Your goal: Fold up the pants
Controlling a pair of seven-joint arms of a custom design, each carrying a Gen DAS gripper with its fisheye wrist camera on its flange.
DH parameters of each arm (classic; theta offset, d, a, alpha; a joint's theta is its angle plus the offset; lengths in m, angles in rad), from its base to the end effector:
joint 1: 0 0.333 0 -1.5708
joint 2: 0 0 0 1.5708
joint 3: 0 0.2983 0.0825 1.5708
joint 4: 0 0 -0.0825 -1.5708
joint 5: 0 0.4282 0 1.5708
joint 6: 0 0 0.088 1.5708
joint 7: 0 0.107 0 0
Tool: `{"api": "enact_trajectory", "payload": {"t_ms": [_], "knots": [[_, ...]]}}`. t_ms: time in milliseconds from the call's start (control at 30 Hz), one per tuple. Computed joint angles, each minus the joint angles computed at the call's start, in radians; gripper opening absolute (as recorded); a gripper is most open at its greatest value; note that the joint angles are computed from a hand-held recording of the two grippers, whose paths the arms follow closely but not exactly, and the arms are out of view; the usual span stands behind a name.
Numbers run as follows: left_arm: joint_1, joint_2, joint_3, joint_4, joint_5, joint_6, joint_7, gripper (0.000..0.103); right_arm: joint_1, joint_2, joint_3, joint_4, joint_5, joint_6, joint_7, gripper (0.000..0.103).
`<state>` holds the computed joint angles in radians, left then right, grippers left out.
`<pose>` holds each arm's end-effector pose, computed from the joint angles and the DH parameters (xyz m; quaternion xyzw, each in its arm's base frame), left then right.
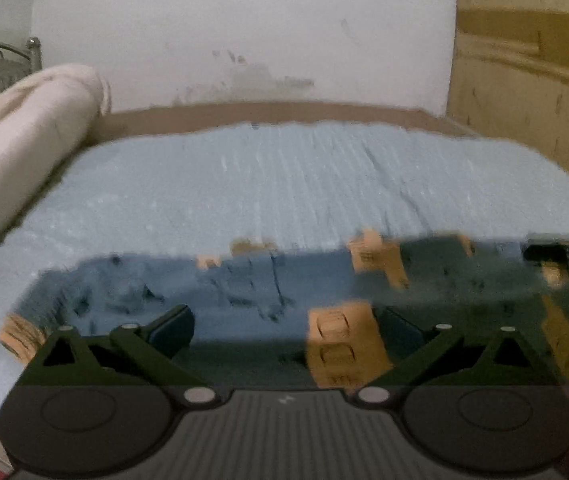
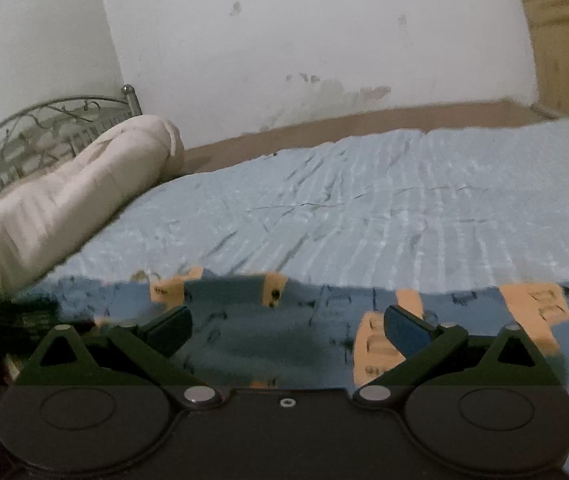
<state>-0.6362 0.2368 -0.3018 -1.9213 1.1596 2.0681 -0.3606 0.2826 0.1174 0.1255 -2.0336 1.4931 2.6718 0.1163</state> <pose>0.4264 -0.4898 0.3499 -0.7385 0.5093 -0.2466 0.3667 0.5948 0.2232 0.3818 -0.7719 0.3995 -0.0606 0.4908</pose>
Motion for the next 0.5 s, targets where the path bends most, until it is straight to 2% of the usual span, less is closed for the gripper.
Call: {"api": "enact_trajectory", "payload": {"t_ms": [100,267,333,500], "knots": [[-0.005,0.019,0.000,0.006,-0.007,-0.001,-0.001,0.102,-0.002,0.075,-0.001,0.106,-0.139,-0.078,0.092,0.087],[0.004,0.010,0.005,-0.012,-0.013,0.038,-0.021,0.102,0.003,0.227,0.030,0.314,-0.353,-0.203,0.220,0.061],[0.003,0.001,0.002,-0.021,-0.016,0.038,-0.026,0.102,0.013,0.289,0.041,0.401,-0.442,-0.240,0.274,0.054],[0.003,0.001,0.000,-0.020,-0.015,0.034,-0.029,0.102,0.031,0.414,0.055,0.572,-0.633,-0.352,0.401,0.050]]}}
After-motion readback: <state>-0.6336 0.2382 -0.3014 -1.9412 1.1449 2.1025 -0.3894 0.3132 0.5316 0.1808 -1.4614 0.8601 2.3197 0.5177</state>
